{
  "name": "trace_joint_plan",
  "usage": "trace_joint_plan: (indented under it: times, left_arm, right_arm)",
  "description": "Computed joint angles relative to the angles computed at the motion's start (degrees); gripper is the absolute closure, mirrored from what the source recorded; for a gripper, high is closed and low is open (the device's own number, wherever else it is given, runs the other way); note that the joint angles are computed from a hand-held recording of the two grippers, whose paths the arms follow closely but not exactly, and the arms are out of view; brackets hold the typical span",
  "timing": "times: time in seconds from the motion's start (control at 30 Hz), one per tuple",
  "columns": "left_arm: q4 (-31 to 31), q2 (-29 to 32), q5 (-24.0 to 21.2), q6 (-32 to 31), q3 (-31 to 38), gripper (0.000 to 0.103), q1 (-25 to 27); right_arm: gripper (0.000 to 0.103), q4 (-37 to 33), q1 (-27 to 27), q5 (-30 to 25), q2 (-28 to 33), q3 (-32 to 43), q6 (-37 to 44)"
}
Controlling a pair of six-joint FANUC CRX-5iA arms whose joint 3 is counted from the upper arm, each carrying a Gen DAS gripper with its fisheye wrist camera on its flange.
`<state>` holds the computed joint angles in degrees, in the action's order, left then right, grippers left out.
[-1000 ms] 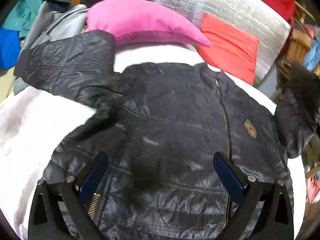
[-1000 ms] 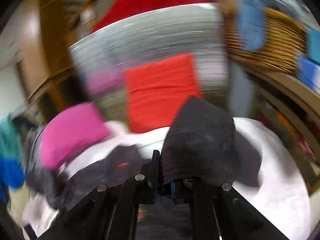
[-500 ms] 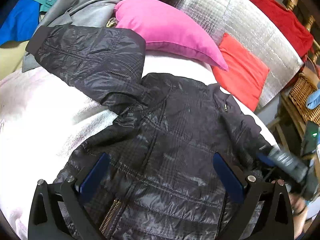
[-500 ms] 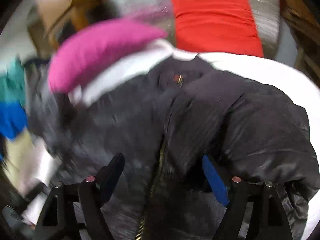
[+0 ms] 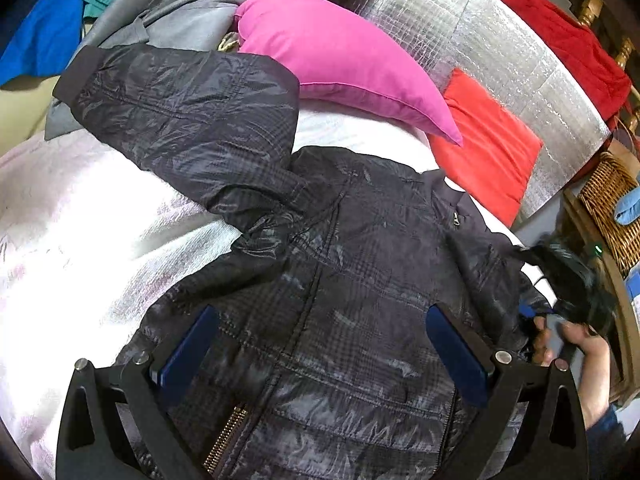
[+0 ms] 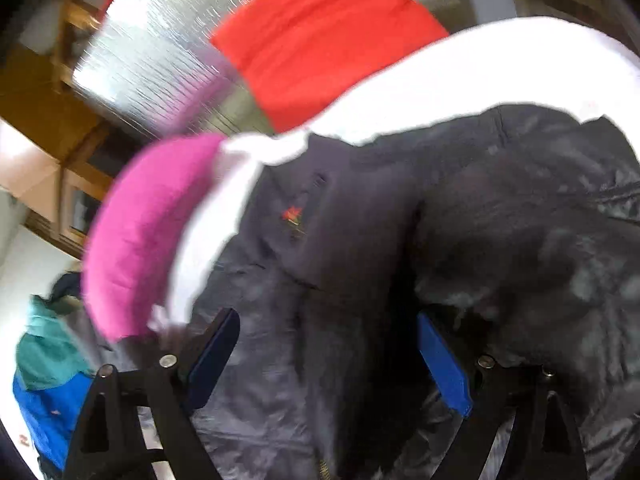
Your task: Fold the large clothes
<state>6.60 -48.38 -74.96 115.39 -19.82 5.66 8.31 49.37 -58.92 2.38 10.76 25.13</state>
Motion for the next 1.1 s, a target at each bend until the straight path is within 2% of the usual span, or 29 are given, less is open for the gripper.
trace_joint_plan:
  times: [0.03, 0.13, 0.17, 0.2, 0.23, 0.27, 0.37, 0.53, 0.7, 0.87, 1.07, 1.1]
  left_arm:
    - [0.0, 0.0, -0.1, 0.0, 0.0, 0.0, 0.1]
    - [0.4, -0.3, -0.1, -0.3, -0.2, 0.0, 1.6]
    - [-0.1, -0.2, -0.2, 0.2, -0.1, 0.0, 1.7]
    - [0.2, -0.3, -0.4, 0.1, -0.2, 0.0, 2.2]
    - [0.9, -0.7, -0.6, -0.6, -0.5, 0.0, 3.3]
    - [1.0, -0.8, -0.8, -0.7, -0.6, 0.0, 3.7]
    - [-0.1, -0.9, -1.2, 0.0, -0.4, 0.0, 3.4]
    - [1.9, -1.5, -1.6, -2.0, -1.1, 0.0, 5.9]
    - [4.2, -1.8, -1.8, -3.6, -2.1, 0.0, 7.8]
    - [6.0, -1.3, -1.0, -4.4, -3.0, 0.0, 7.2]
    - [6.5, -0.8, 0.1, -5.8, -4.0, 0.0, 6.8]
    - [6.2, -0.5, 0.2, -6.2, -4.0, 0.0, 6.5]
  right_arm:
    - [0.073, 1.4, 1.1, -2.3, 1.3, 2.3, 2.8]
    - [0.069, 4.4, 5.6, -1.5, 3.2, 6.4, 11.9]
    - [0.056, 3.7, 6.9, -0.5, 3.4, 7.4, 15.9]
    - [0.037, 1.2, 7.8, 0.3, 3.3, 8.4, 20.5]
    - [0.002, 0.5, 8.6, 0.9, 3.0, 8.4, 22.4]
    - [0.0, 1.9, 9.7, 1.5, 2.3, 7.3, 22.3]
    - [0.0, 3.4, 10.5, 2.4, -1.0, 3.2, 18.6]
    - [0.0, 13.0, 9.6, 2.0, -8.9, -7.3, 6.7]
    - [0.0, 19.6, 6.9, 4.1, -21.4, -20.8, -8.9]
    - [0.0, 16.2, 3.8, 5.1, -27.6, -27.1, -10.7]
    - [0.0, 8.4, -1.8, 13.3, -30.4, -32.9, -9.1]
    - [0.0, 7.8, -2.5, 16.7, -31.9, -35.5, -10.3]
